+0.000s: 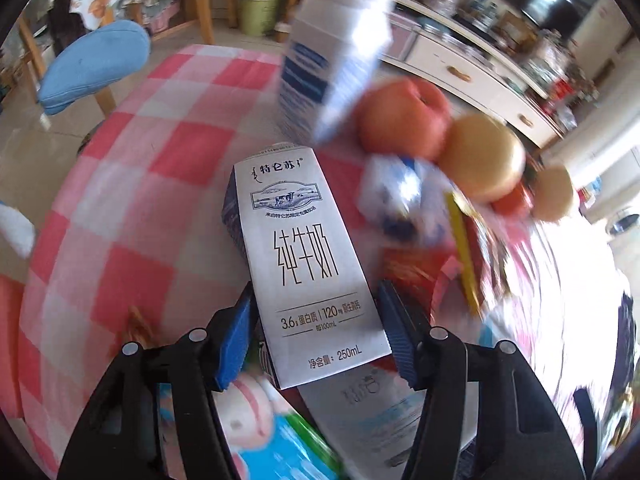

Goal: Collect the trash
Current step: 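Reach the left gripper to the white milk carton and grasp it, then hold the milk carton with the left gripper while the right grasps a red snack packet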

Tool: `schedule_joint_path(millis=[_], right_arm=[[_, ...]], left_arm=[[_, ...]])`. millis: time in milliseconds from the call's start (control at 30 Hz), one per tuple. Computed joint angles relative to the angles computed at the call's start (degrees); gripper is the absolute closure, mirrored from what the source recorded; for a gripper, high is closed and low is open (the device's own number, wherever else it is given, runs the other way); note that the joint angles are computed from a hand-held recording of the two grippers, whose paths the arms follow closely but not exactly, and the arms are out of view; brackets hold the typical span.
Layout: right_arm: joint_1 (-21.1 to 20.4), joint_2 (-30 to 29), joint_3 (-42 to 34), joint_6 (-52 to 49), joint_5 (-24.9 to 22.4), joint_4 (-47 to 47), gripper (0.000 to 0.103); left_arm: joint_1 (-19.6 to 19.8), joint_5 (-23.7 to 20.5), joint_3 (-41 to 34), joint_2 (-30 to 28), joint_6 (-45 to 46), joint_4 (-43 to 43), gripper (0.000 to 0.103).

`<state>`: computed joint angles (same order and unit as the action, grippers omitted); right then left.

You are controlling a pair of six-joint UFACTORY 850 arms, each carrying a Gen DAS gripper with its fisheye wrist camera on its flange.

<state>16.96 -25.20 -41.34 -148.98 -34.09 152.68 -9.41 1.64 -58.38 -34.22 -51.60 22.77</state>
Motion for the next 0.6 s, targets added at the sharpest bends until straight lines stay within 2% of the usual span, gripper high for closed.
schedule_joint_path(millis=[67,200,267,367,500,600], right_arm=[[-0.1,-0.4,-0.4,2.0,-0.2,-2.5,0.008],[-1.3,-2.1,-1.9,13.9,-1.8,-14.2,0.008],[-1.7,-2.9,-2.7,18.7,-1.5,-17.9,0.008],[-1.3,-3.4,-3.1,19.4,0.8,-17.6,0.008],[-0.2,-4.1,-3.8,19.5,2.4,-17.3,0.008],[1.4,-4.6,-4.6,17.3,4.8,-15.3,0.008]], left_arm=[[-1.0,1.5,2.1,1.1,-0.3,1.0,0.043],[-2.9,6.2,7.2,3.8,0.7,0.5,0.045],[-3.5,7.7,8.7,4.5,4.2,-2.8,0.045],[-3.9,11.1,11.3,5.7,4.7,-3.5,0.045],[-4.2,15.2,14.4,7.2,11.1,-10.4,0.045],[-3.5,20.0,17.0,8.3,9.3,-9.3,0.045]])
